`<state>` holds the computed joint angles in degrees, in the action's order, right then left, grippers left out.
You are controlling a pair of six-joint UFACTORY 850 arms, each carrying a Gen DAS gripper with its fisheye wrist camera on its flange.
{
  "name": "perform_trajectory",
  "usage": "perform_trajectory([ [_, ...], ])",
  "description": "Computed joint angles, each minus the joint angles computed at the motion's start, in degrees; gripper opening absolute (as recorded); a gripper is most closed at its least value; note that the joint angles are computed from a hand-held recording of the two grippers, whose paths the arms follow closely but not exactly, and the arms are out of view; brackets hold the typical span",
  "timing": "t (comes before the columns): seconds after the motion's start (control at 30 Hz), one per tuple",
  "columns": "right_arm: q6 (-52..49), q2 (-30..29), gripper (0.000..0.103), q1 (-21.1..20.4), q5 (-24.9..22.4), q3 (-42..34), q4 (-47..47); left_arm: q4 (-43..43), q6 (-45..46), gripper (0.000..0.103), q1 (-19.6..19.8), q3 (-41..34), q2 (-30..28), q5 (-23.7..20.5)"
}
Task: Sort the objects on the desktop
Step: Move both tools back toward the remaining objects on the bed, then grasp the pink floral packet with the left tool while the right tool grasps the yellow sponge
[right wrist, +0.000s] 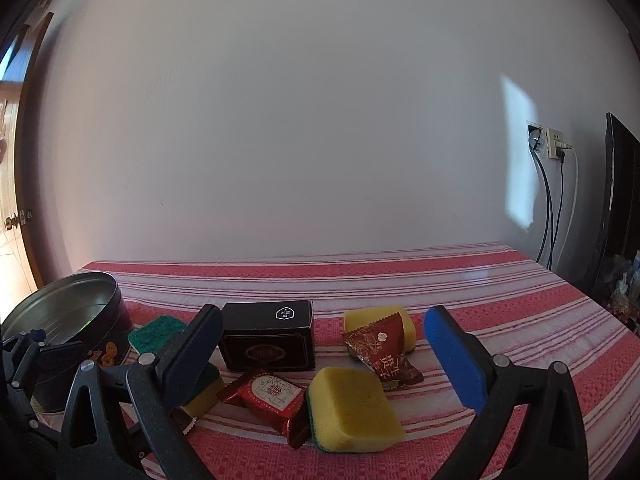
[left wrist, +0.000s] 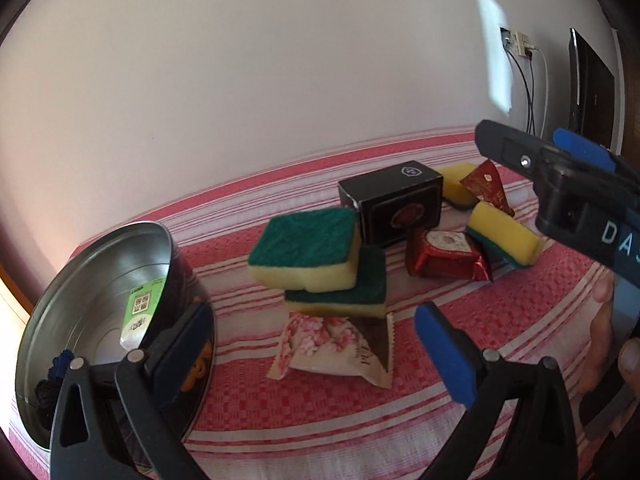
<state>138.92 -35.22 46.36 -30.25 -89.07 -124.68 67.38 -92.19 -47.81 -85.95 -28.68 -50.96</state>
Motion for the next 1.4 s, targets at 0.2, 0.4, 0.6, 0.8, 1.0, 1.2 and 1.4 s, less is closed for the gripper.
perform_trajectory([
  [0.2, 2.2, 0.4, 0.102, -0.16, -0.57, 0.72, -0.89, -13.88, 10.9, 0.088, 3.45, -4.7, -2.84, 5.83],
  [0.4, 8.25, 0.48, 0.102, -1.75, 2.53, 0.78, -2.74, -24.28, 15.05, 0.087, 6.38, -4.11, -2.51, 11.43],
  [0.6, 13.06, -0.02, 0.102, -2.99, 4.28, 0.49, -3.24, -22.58, 15.31, 0.063, 5.41, -3.87, -2.32, 12.26],
  [0.8, 14.44, -0.39, 0.102, -3.51, 5.08, 0.11, -2.86, -21.75, 13.33, 0.058, 6.24, -0.24, -0.01, 17.56],
  [1.0, 16.86, -0.28, 0.102, -4.19, 5.3, 0.42, -2.68, -12.91, 4.83, 0.042, 5.5, 3.71, 2.95, 20.84],
  [1.2, 22.19, -0.6, 0.102, -5.78, 8.81, 0.08, -3.8, -16.78, 9.03, 0.042, 5.37, 3.1, 2.79, 20.07],
  [1.4, 23.73, -0.83, 0.102, -6.19, 9.92, -0.02, -3.17, -19.4, 13.75, 0.06, 3.55, 0.65, 0.52, 17.07],
])
